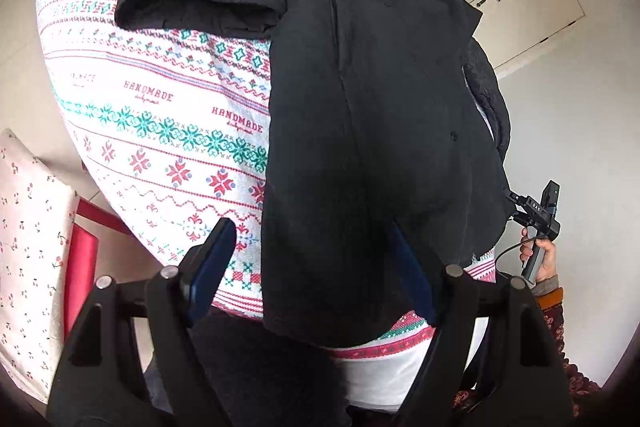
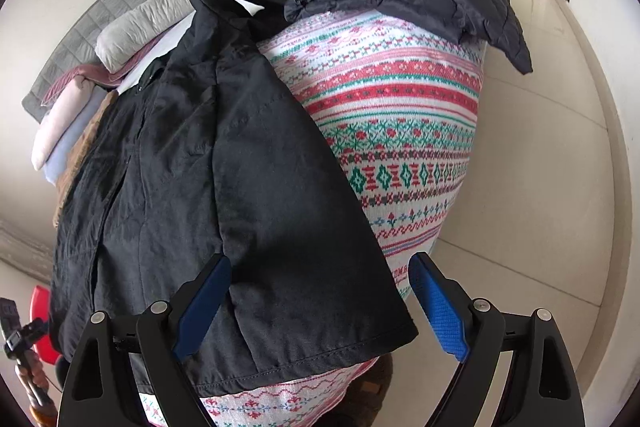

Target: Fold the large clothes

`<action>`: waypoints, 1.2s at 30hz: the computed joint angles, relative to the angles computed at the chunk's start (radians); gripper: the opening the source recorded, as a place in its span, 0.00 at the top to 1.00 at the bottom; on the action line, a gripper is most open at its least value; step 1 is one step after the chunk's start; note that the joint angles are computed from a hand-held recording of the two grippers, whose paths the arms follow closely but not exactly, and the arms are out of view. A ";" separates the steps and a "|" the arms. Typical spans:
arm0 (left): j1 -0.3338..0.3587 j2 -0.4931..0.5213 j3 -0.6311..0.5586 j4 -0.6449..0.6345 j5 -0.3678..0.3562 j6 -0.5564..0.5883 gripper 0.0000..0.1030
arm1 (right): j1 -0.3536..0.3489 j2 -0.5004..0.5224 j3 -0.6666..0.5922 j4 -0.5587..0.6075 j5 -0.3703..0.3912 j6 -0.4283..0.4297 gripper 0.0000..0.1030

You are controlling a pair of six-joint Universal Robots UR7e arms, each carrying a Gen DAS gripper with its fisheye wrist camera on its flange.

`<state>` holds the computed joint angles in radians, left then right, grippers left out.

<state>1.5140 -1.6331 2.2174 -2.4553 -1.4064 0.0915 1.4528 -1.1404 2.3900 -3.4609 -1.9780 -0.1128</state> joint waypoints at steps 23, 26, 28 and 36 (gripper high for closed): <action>-0.154 -0.165 0.084 0.244 0.172 -0.017 0.67 | 0.190 -0.229 0.146 0.040 -0.098 0.237 0.88; -0.202 -0.206 0.117 0.246 0.267 -0.020 0.57 | 0.177 -0.174 0.155 0.055 -0.229 0.286 0.78; -0.239 -0.255 0.132 0.236 0.287 -0.029 0.54 | 0.199 -0.175 0.166 0.024 -0.253 0.278 0.75; -0.443 -0.363 0.239 0.151 0.415 0.025 0.39 | 0.466 -0.069 0.087 0.006 -0.336 0.120 0.36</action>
<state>1.0710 -1.9964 2.4562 -2.3042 -0.9913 0.1165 1.9192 -1.2094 2.4771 -3.4545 -2.3140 0.0072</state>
